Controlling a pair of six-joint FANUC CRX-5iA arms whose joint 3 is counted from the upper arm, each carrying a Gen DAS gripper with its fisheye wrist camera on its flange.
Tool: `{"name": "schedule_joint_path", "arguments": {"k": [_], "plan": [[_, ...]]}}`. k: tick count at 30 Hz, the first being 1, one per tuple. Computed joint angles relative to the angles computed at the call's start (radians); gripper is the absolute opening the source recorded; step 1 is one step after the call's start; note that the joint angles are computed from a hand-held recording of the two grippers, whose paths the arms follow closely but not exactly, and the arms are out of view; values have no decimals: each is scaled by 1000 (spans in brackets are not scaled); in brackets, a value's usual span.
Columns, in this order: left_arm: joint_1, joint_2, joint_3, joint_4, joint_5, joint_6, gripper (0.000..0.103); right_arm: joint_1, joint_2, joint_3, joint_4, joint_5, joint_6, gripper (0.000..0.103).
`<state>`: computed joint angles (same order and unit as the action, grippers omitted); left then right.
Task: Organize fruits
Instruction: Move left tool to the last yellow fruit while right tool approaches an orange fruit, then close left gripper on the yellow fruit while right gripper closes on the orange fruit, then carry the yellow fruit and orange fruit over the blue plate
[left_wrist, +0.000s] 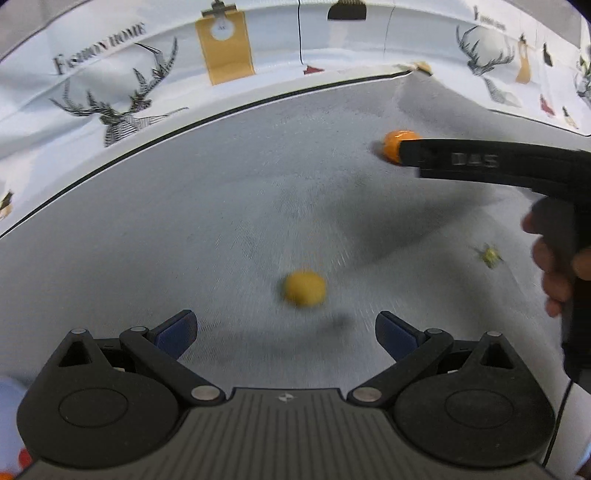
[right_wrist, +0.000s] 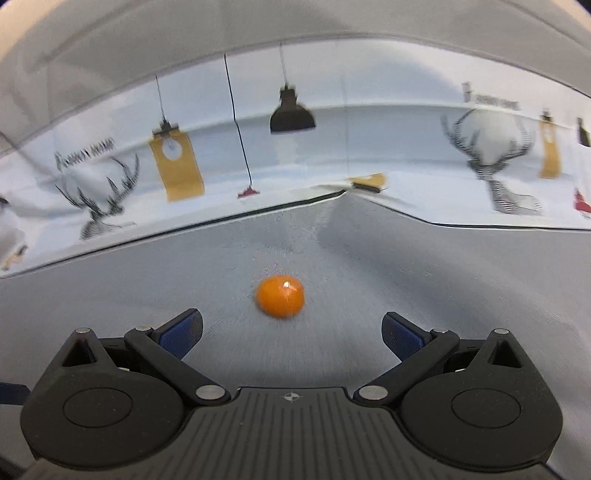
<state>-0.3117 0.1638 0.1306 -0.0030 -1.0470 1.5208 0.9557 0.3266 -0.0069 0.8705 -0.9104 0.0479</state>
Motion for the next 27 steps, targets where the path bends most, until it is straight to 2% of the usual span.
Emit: {"name": "schedule_joint_path", "arguments": {"k": [3,5,6,7,8,9,10,11,14,18,23,27], "plan": [[14,52,24,43,4,-12,102,-32,65,56,-40,2,52,102],[23,59,12,70,24,-12,85,-42,103,91,-66,-17,83,102],[16,48,3,43,44,9,74,-43,116,99,-67,-26,93,102],[18,27,-26,48,80,-3,47,-38,114,73,-16,-16,71,97],[24,12,-50,73,100,-39,32,-36,102,35,43,14,47,72],[27,6,-55,82,93,-53,29,-35,87,7,81,49,37,53],[35,1,-64,109,88,-67,29,-27,87,14,74,42,57,40],[47,-5,-76,146,82,-85,29,-18,95,35,55,13,77,40],[57,-43,-99,162,75,-92,29,6,83,36,62,-37,47,40],[92,-140,-139,195,26,-108,29,60,-1,-14,69,-69,-29,40],[151,-320,-186,184,-103,-113,29,203,-121,-56,52,-170,-128,40],[240,-483,-239,210,-216,-151,29,354,-170,-40,40,-262,-188,40]]}}
